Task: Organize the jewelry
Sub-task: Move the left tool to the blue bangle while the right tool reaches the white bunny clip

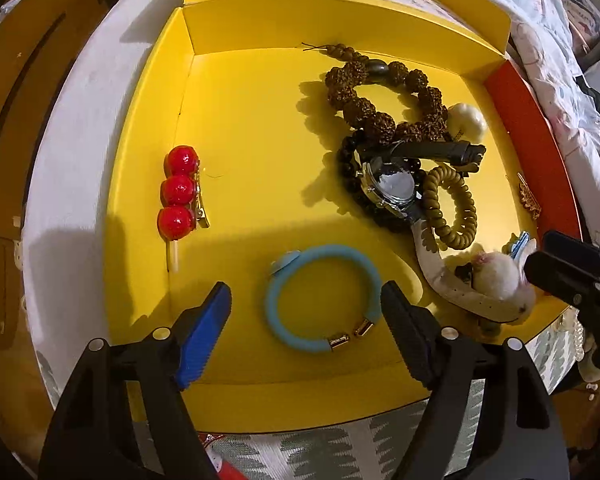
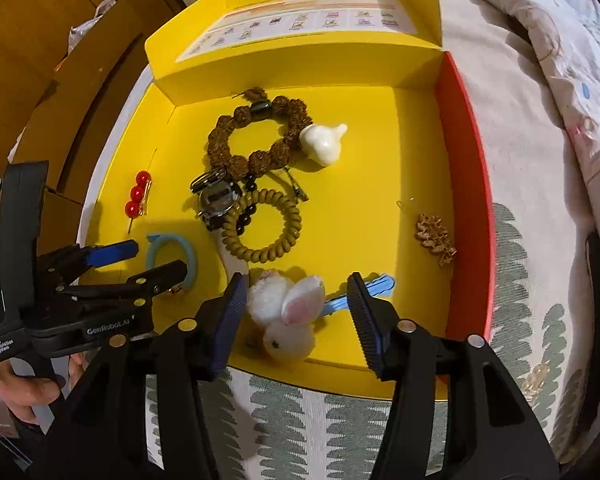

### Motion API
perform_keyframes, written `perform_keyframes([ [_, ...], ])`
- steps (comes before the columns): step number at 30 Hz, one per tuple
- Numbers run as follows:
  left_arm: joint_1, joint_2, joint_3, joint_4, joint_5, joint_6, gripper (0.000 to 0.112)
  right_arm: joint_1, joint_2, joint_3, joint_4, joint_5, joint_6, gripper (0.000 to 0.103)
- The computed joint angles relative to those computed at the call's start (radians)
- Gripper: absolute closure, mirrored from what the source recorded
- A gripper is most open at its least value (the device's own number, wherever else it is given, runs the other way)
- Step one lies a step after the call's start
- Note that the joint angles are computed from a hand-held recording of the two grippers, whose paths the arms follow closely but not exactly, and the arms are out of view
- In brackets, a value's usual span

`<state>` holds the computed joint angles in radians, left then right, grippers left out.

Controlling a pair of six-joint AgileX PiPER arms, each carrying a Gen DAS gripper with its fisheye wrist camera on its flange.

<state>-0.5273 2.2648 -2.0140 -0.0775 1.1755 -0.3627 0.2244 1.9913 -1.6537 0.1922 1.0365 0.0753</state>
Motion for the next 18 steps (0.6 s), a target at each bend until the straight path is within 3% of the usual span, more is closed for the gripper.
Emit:
perform_keyframes([
  [3, 0.003, -0.003, 0.003, 0.007, 0.0, -0.005, 0.04, 0.009, 0.011, -0.003, -0.001, 0.014, 0.007, 0.059],
  [12, 0.005, -0.012, 0.035, 0.043, -0.016, -0.013, 0.046, 0.011, 0.046, -0.01, 0.012, 0.012, 0.012, 0.06],
  [15, -0.01, 0.002, 0.015, 0.084, -0.003, -0.041, 0.057, 0.009, 0.044, -0.011, 0.032, 0.009, 0.0, 0.069],
  [16, -0.009, -0.004, 0.024, 0.092, -0.005, -0.041, 0.07, 0.009, 0.041, -0.009, 0.034, 0.009, 0.0, 0.072],
  [18, 0.003, -0.009, 0.035, 0.061, -0.012, -0.026, 0.075, 0.008, 0.035, -0.004, 0.038, 0.007, -0.003, 0.075],
])
